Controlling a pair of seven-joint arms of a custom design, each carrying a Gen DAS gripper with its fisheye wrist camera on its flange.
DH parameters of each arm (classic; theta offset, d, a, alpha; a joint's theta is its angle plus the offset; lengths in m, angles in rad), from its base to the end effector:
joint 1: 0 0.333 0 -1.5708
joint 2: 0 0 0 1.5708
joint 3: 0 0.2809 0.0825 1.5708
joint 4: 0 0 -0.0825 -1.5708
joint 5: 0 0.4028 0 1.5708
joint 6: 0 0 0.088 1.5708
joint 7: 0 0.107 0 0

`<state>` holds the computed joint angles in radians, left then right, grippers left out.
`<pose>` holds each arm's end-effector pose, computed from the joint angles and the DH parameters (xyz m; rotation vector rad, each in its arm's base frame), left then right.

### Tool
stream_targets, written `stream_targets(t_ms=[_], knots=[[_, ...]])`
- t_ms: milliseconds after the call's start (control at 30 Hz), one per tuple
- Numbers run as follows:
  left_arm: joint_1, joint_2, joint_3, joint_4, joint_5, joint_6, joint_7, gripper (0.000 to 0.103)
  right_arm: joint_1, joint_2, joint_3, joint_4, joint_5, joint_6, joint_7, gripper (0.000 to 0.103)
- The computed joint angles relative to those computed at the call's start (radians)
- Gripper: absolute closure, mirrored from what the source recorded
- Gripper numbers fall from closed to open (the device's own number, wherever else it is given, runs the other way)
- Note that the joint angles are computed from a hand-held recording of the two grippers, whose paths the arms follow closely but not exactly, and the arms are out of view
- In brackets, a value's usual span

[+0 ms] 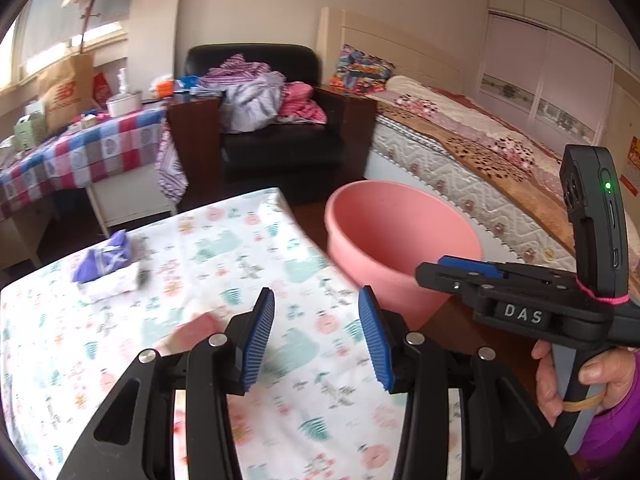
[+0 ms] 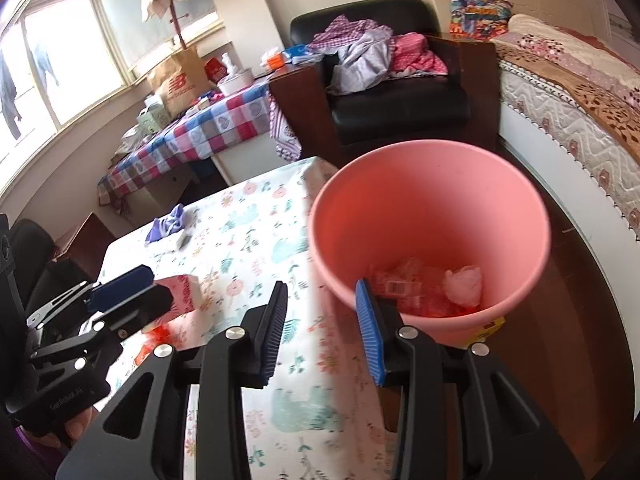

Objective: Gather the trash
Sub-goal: 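Grasp the purple string-tied cloth with the left gripper while the right grasps the white foam strip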

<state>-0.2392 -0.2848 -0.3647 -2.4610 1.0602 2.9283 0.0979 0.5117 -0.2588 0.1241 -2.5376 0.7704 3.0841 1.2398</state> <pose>0.3794 -0.3299 0.4049 -1.6340 1.8602 -0.9776 0.4284 0.2455 0.3990 -1.8255 1.4560 -0.2416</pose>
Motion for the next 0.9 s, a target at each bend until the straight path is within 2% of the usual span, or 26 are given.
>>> stream_targets(t_ms=[133,267,367,433,500,633,767,833,900], knots=[[0.001,-0.146,0.027,-0.138,-0.036,-0.013,0.008,0.06,-0.003,0.023,0.033,0.03,-0.039,-0.009,0.028,0.067],[0.024,-0.278,0.069,-0.272,-0.108,-0.035,0.052,0.06,0.021,0.076,0.025,0.095,-0.025,-0.041,0.014,0.067],[0.063,-0.331,0.116,-0.339,-0.162,-0.028,0.104,0.06,0.034,0.137,0.018,0.179,0.008,-0.109,-0.032,0.067],[0.085,-0.331,0.169,-0.361,-0.203,-0.003,0.166,0.06,0.03,0.181,0.018,0.251,0.021,-0.183,-0.085,0.067],[0.117,-0.314,0.21,-0.369,-0.23,0.034,0.22,0.06,0.02,0.228,0.019,0.334,0.038,-0.279,-0.175,0.067],[0.177,-0.204,0.266,-0.317,-0.273,0.114,0.33,0.06,-0.005,0.336,0.043,0.497,-0.089,-0.381,-0.171,0.067],[0.074,-0.048,0.428,-0.218,-0.409,0.178,0.562,0.06,-0.022,0.436,0.058,0.649,-0.11,-0.49,-0.208,0.067],[0.057,0.021,0.441,-0.154,-0.44,0.179,0.644,0.06,-0.021,0.474,0.059,0.701,-0.147,-0.527,-0.207,0.067],[0.067,0.085,0.431,-0.094,-0.452,0.168,0.72,0.06,-0.011,0.522,0.057,0.769,-0.21,-0.567,-0.207,0.067]])
